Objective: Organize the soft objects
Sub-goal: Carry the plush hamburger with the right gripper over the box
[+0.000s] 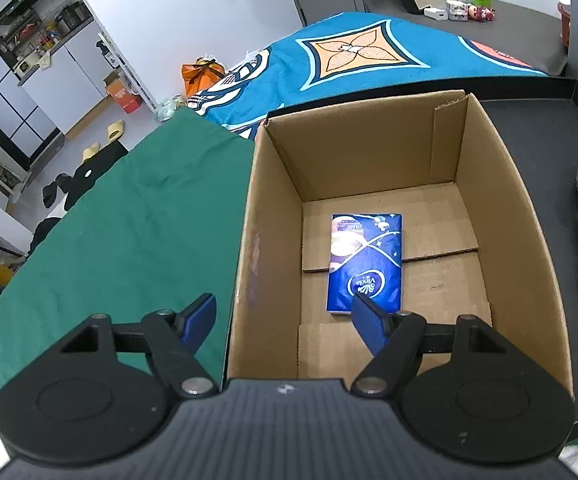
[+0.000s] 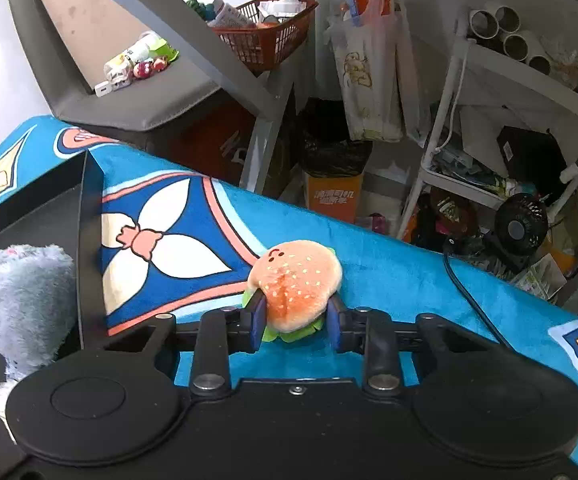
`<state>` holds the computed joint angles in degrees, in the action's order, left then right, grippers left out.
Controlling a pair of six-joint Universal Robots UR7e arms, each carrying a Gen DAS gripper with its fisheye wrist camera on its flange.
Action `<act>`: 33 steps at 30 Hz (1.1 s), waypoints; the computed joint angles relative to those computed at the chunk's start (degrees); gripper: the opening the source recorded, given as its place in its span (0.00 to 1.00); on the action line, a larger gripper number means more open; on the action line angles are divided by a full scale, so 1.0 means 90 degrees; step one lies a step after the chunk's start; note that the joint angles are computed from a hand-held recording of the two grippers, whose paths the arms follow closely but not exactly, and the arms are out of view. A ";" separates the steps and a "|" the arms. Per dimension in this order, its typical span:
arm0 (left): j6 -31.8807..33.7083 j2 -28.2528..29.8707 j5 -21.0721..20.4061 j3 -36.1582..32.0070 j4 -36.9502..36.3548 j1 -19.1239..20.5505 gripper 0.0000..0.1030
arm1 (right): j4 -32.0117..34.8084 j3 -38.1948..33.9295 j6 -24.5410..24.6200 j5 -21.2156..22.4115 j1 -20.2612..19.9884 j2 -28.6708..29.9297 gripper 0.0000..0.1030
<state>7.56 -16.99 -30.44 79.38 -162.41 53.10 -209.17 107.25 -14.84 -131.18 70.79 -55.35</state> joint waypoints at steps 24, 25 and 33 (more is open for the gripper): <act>0.0335 -0.0474 -0.0855 0.0548 -0.0951 0.0168 0.68 | 0.0331 0.0229 -0.0296 0.0481 0.1019 -0.0192 0.29; 0.0358 -0.0505 -0.0911 0.0587 -0.0996 0.0181 0.68 | 0.0338 0.0220 -0.0338 0.0490 0.1059 -0.0173 0.29; 0.0370 -0.0714 -0.1281 0.0827 -0.1215 0.0265 0.60 | 0.0460 0.0137 -0.0632 0.0574 0.1373 -0.0029 0.29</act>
<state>10.89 -23.42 -41.97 86.82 -173.35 55.48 -205.03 108.48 -20.53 -126.02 83.14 -55.62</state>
